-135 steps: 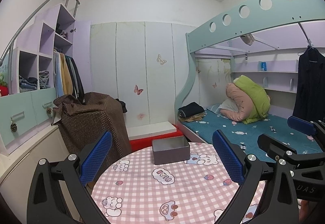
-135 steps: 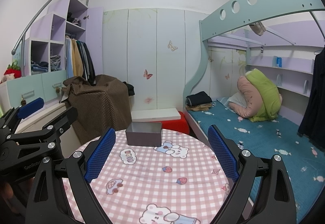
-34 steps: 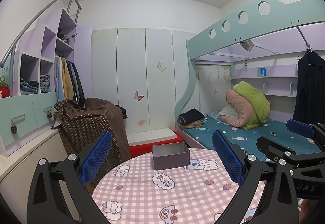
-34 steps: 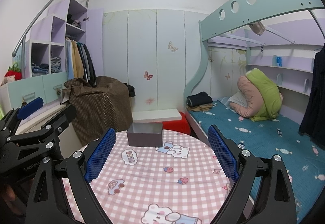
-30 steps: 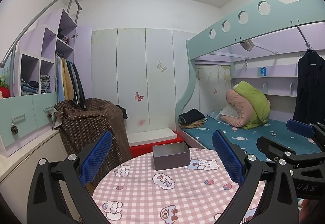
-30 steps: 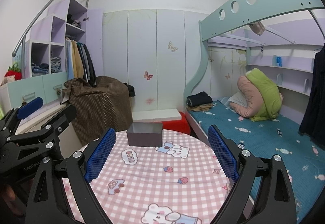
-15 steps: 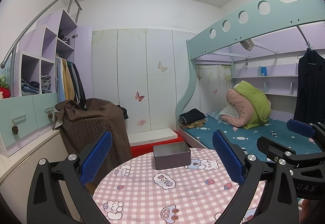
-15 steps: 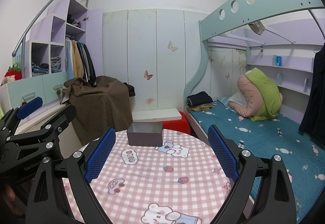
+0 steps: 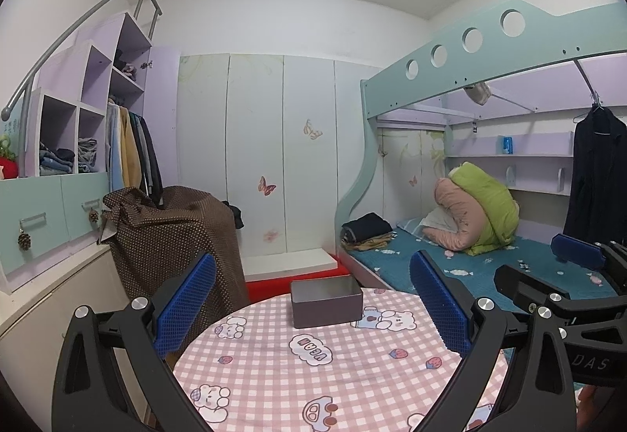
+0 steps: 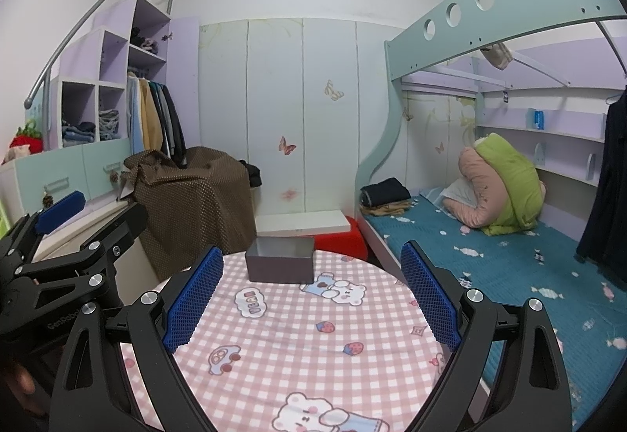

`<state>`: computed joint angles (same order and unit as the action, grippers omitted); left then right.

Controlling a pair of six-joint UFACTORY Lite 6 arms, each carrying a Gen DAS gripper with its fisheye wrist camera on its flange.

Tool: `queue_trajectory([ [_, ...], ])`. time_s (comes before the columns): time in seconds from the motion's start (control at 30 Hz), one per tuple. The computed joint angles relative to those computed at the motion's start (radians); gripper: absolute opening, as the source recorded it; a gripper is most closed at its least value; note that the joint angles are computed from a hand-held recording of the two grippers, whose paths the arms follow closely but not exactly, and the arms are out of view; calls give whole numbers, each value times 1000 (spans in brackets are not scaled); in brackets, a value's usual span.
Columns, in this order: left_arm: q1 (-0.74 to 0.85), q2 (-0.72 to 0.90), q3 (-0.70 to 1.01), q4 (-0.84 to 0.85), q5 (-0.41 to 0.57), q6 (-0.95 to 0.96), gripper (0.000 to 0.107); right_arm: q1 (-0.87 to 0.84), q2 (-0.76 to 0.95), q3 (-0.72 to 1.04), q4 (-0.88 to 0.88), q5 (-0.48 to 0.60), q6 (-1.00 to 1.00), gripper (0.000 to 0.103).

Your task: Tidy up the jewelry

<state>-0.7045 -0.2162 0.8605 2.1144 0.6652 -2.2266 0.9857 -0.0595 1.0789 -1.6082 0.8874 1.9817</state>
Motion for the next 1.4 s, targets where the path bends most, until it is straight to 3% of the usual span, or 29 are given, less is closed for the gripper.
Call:
queue_trajectory([
  [1.4,18,4,13,6,-18,-2,96,1,-3,-8,-4,-2,9,89],
])
